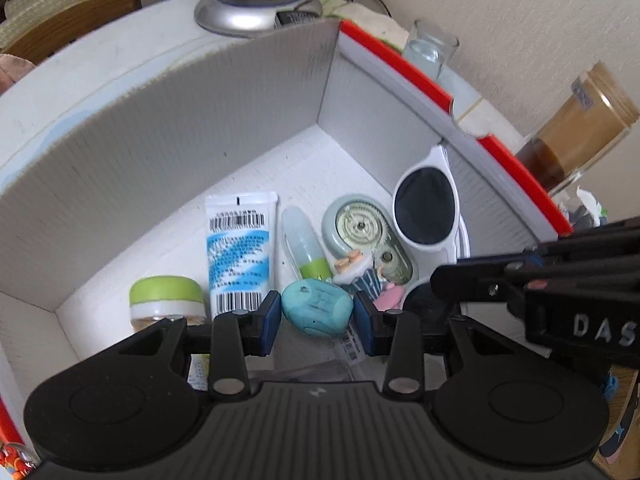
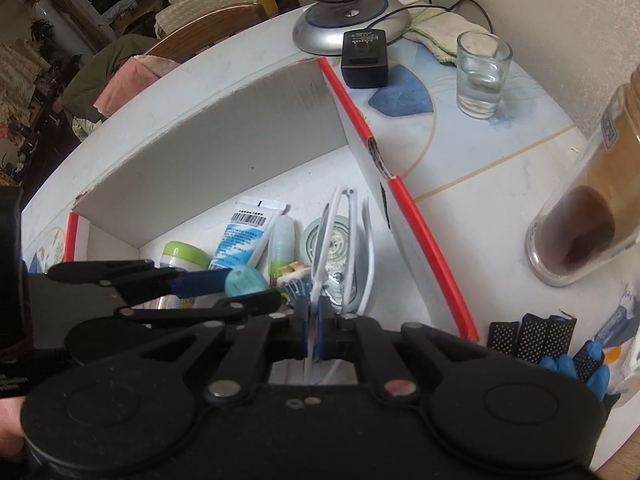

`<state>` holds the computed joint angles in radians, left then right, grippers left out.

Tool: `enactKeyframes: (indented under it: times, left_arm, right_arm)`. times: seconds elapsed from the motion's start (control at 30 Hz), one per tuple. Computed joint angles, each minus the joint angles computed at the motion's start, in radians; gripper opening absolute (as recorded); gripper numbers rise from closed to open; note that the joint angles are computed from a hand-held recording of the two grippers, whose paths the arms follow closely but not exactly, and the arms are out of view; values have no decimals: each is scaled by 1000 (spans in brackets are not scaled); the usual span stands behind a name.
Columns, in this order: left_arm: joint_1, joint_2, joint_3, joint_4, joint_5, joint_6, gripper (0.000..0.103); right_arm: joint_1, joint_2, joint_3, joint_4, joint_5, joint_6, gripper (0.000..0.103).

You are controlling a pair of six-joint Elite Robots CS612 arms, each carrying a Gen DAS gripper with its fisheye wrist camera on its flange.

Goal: Organize rigid objects
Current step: 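Lower and release the eraser with left tool while right tool releases the sunglasses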

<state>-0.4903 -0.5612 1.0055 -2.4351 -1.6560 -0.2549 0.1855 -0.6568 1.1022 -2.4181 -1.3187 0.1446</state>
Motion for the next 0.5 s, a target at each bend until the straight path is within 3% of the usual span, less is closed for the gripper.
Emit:
enactKeyframes:
  times: [0.37, 0.47, 0.5]
  left_arm:
    - [-4, -10, 15, 4, 2, 18, 39]
    - [-5, -26, 39, -23, 9, 12, 46]
    - [-6, -31, 48, -37, 13, 13, 53]
  right_arm:
    - [-13, -2, 6, -2, 47, 5, 4]
    - [-15, -6, 13, -8, 55, 3, 5]
    - [-16, -8, 16, -11, 58, 2, 5]
